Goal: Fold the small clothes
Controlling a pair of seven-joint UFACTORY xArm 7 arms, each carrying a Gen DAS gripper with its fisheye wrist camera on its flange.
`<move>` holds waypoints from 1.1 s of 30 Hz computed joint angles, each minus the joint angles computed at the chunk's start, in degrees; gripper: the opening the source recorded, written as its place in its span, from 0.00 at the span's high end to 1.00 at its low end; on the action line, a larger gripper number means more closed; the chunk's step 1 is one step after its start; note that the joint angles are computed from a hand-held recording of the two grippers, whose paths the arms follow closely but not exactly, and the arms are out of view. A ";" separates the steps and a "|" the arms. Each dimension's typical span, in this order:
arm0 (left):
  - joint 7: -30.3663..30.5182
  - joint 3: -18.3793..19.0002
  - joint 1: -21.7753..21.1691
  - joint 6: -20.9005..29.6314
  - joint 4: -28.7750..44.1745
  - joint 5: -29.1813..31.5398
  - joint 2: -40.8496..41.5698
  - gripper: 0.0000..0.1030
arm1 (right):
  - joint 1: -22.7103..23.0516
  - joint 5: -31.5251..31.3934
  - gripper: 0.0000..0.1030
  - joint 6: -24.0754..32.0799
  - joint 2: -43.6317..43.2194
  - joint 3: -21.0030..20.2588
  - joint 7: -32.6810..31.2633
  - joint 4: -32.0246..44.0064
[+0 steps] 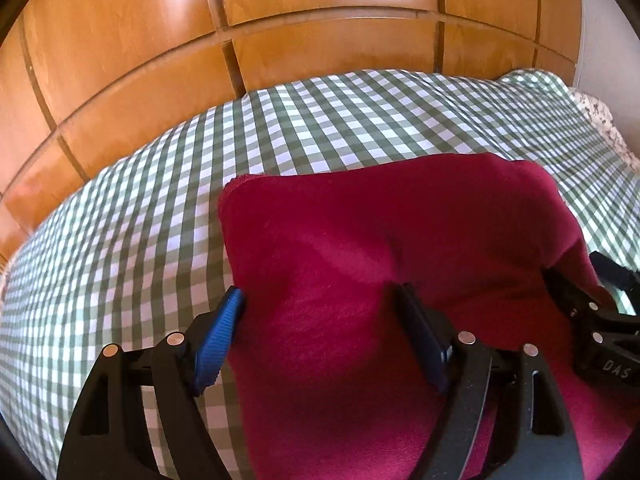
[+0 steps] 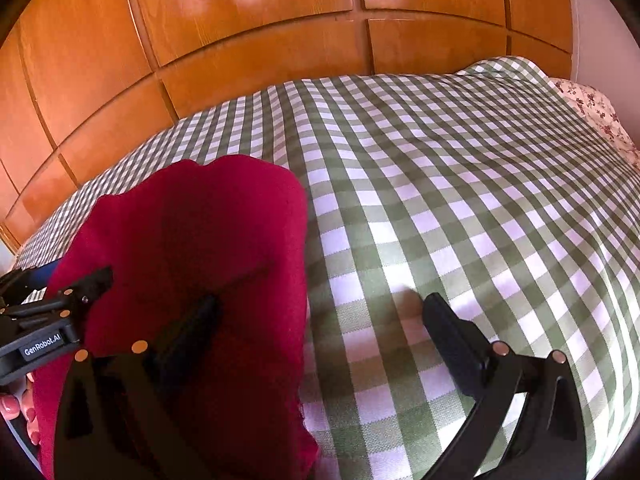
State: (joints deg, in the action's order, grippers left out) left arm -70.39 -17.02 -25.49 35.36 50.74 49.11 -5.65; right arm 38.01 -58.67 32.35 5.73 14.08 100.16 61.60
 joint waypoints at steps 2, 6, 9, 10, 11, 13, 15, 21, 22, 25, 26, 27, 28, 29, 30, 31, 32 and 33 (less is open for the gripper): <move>-0.72 0.10 0.15 -0.96 -0.78 -0.21 -0.64 0.24 | 0.02 -0.51 0.02 -0.09 -0.10 -0.05 0.38 -0.04; -3.35 -0.49 0.53 -1.88 -2.24 0.98 -1.96 0.24 | -0.07 -1.46 0.02 -0.30 -0.47 0.07 1.40 -0.61; -3.97 -0.69 1.00 -3.25 -3.54 0.49 -3.21 0.24 | -0.07 -1.27 0.02 0.03 -0.83 0.32 1.47 -0.91; -3.87 -0.74 1.16 -3.78 -4.02 -0.03 -3.68 0.24 | -0.04 -0.79 0.02 0.28 -1.06 0.50 1.33 -1.05; -3.58 -0.81 1.30 -4.22 -4.51 -0.71 -4.19 0.24 | -0.03 -0.53 0.02 0.40 -1.30 0.64 1.30 -1.23; -3.70 -1.21 1.73 -5.18 -5.83 -1.56 -5.61 0.24 | -0.04 0.70 0.02 0.74 -1.98 1.04 0.89 -1.76; -3.65 -1.86 2.18 -5.65 -6.86 -2.42 -6.78 0.24 | -0.32 2.36 0.02 0.27 -2.84 1.37 0.05 -2.51; -1.72 -1.97 3.10 -11.72 -12.32 -9.94 -11.72 0.24 | -2.04 8.72 0.02 -3.83 -6.85 2.30 -3.95 -6.44; -0.81 -1.36 2.94 -13.91 -13.88 -12.27 -12.85 0.24 | -2.71 9.71 0.02 -6.26 -7.99 2.33 -4.09 -7.97; 4.13 2.95 -0.34 -21.66 -20.03 -22.23 -16.50 0.21 | -5.28 13.75 0.02 -16.68 -11.20 2.24 -4.66 -13.39; 5.99 4.98 -2.20 -24.56 -22.35 -25.57 -17.62 0.21 | -5.99 15.59 0.04 -20.82 -12.16 2.05 -5.12 -15.47; 7.73 6.96 -4.21 -27.04 -24.33 -28.43 -18.50 0.21 | -6.50 17.00 0.07 -23.11 -12.76 2.17 -5.72 -16.70; 9.61 9.00 -6.34 -28.95 -25.88 -30.84 -19.11 0.21 | -6.95 18.32 0.08 -26.13 -13.56 2.19 -6.24 -18.32; 11.76 11.52 -9.12 -30.78 -27.50 -33.24 -19.84 0.21 | -7.12 19.80 0.13 -28.08 -14.01 2.22 -7.22 -19.34; 13.68 13.67 -11.58 -32.58 -29.06 -35.05 -20.65 0.21 | -6.83 21.92 0.17 -30.64 -14.32 1.83 -8.54 -20.53; 14.63 14.10 -12.32 -33.29 -29.75 -36.01 -21.10 0.21 | -6.51 23.80 0.19 -32.80 -14.39 1.45 -9.76 -21.45; 15.71 14.77 -13.36 -34.04 -30.68 -36.97 -21.80 0.21 | -4.84 26.62 0.23 -35.96 -14.20 -0.16 -11.58 -22.75; 16.71 15.56 -14.48 -35.01 -31.50 -38.01 -22.30 0.21 | -1.80 29.34 0.24 -37.86 -13.95 -2.96 -13.62 -23.68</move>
State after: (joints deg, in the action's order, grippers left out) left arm -53.68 -1.46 -39.97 0.35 19.24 11.10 -27.94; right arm 36.21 -29.33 -5.51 -8.23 11.12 86.55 37.92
